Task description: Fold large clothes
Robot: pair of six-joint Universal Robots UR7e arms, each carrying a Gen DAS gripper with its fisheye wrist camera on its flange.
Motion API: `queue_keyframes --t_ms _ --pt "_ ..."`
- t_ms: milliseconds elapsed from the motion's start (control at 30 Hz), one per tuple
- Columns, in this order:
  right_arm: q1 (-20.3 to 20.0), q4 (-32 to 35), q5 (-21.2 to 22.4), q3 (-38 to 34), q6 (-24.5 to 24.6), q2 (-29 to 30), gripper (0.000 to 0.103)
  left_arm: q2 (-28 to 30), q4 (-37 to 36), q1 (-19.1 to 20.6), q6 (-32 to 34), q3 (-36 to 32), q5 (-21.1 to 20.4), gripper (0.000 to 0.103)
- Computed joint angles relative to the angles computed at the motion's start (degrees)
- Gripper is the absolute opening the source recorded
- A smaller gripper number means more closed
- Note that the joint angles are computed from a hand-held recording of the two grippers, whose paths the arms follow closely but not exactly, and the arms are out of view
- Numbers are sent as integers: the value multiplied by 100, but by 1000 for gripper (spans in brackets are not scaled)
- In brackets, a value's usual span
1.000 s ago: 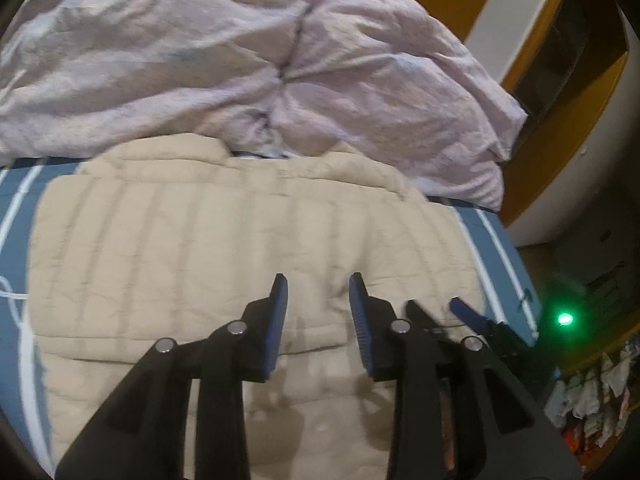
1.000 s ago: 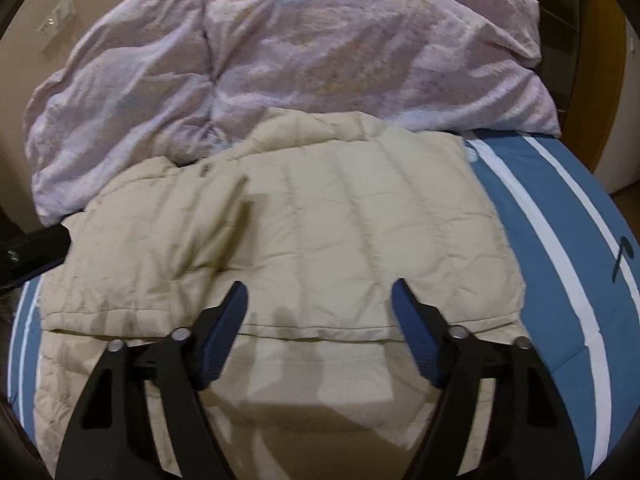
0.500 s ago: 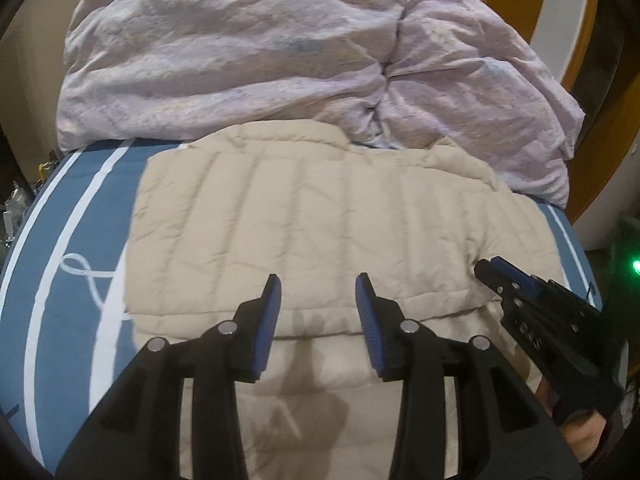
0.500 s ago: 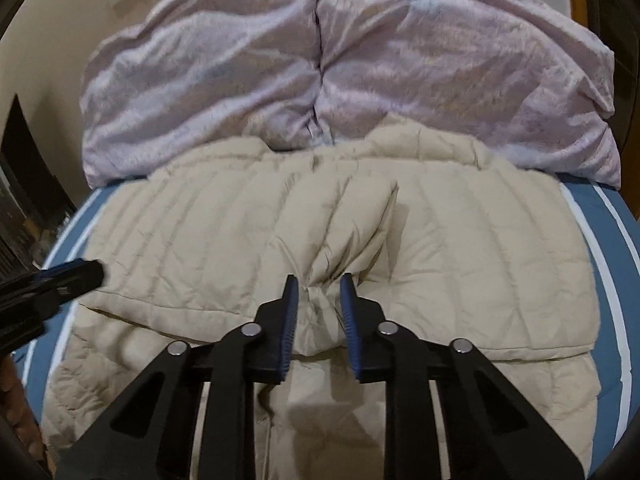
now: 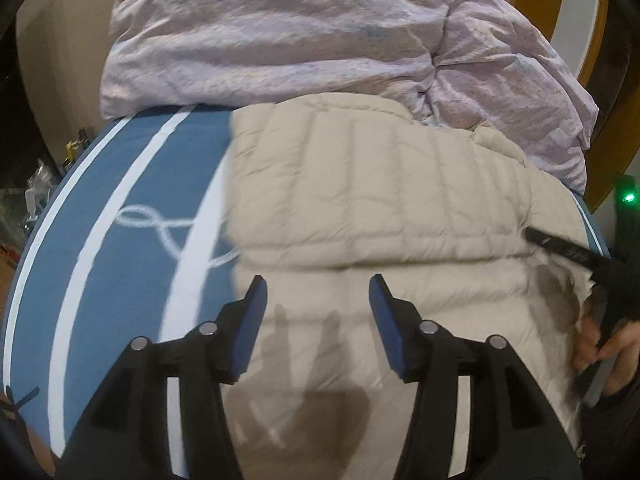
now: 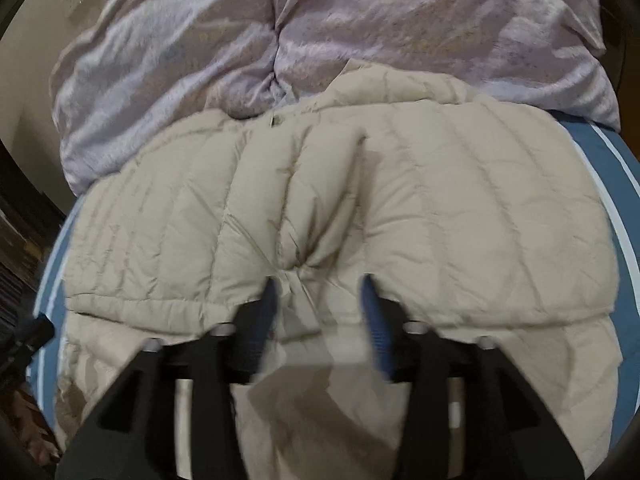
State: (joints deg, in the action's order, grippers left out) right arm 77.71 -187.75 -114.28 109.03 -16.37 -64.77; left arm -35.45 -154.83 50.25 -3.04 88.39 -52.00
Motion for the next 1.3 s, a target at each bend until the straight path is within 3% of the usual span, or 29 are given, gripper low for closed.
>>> queue_keyframes --t_ms 33,200,400,700,933,1200,1300 --pt "6 -122 -8 130 -28 -75 63 -111 -32 24 -3 136 4 55" --pt "-142 -545 102 946 -282 -776 64 -721 -196 127 -49 887 -15 57" --pt "-745 -979 352 2111 -576 -1984 64 -1368 -470 225 -137 1735 -256 57" --pt "-2444 -1221 1885 3751 -869 -3641 64 -1847 -946 232 -251 2660 -802 57" --pt "-3292 -1297 2918 4333 -1093 -4191 64 -2008 -1185 202 -307 3086 -928 56" --pt "-3555 -1872 3326 4722 -1478 -4096 64 -2139 -1558 180 -316 3429 -1065 55" --pt "-3758 -1992 3744 4844 -1633 -4082 63 -2178 -1736 178 -310 3547 -1140 55"
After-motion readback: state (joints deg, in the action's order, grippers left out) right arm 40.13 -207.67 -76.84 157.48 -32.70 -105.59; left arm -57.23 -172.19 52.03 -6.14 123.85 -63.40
